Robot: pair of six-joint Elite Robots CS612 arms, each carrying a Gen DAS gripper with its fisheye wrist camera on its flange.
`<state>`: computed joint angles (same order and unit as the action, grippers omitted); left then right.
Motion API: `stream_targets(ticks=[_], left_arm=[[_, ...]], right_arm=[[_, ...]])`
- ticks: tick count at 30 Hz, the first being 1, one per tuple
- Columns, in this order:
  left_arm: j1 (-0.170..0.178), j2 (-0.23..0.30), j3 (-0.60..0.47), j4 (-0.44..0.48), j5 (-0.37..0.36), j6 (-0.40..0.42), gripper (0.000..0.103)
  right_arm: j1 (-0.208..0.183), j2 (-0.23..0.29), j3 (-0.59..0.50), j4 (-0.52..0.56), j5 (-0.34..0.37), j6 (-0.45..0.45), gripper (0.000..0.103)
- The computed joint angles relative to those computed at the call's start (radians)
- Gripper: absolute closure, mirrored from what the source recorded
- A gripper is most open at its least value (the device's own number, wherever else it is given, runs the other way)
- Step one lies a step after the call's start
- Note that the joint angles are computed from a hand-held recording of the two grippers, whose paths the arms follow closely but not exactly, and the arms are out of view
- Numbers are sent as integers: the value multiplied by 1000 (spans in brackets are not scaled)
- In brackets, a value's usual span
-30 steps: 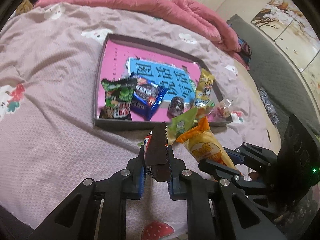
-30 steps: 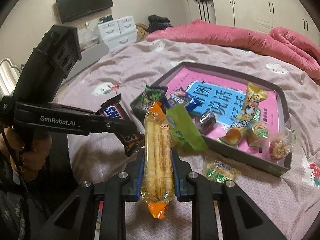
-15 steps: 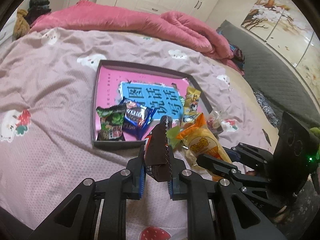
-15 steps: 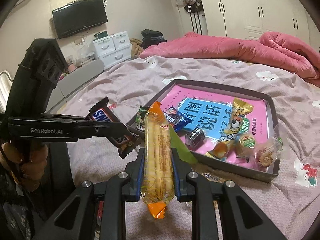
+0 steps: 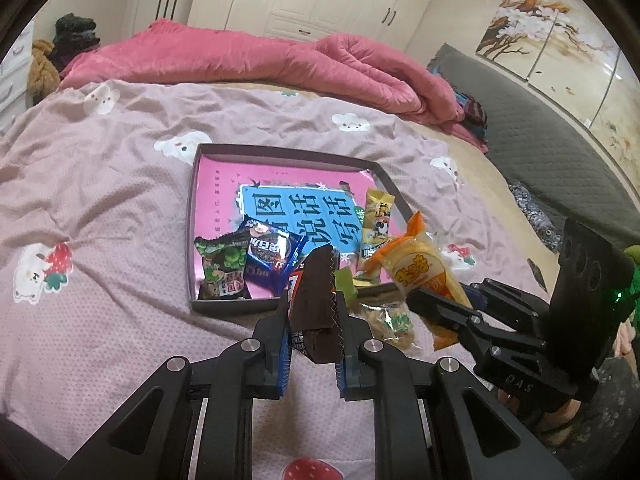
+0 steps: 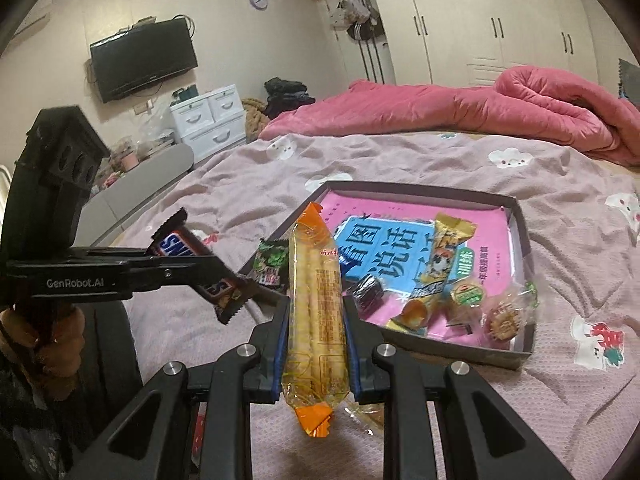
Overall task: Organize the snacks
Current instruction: 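Lift and carry the Snickers bar over the tray with the left gripper while the right carries the bread stick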
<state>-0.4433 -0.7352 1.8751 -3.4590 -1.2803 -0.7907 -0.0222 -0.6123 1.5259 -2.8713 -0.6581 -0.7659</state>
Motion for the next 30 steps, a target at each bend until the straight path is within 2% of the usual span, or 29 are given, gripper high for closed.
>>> stream_targets(ticks=[30], left_arm=[[12, 1, -3, -37, 82, -5, 86]], right_arm=[[-25, 50, -52, -300, -28, 346, 79]])
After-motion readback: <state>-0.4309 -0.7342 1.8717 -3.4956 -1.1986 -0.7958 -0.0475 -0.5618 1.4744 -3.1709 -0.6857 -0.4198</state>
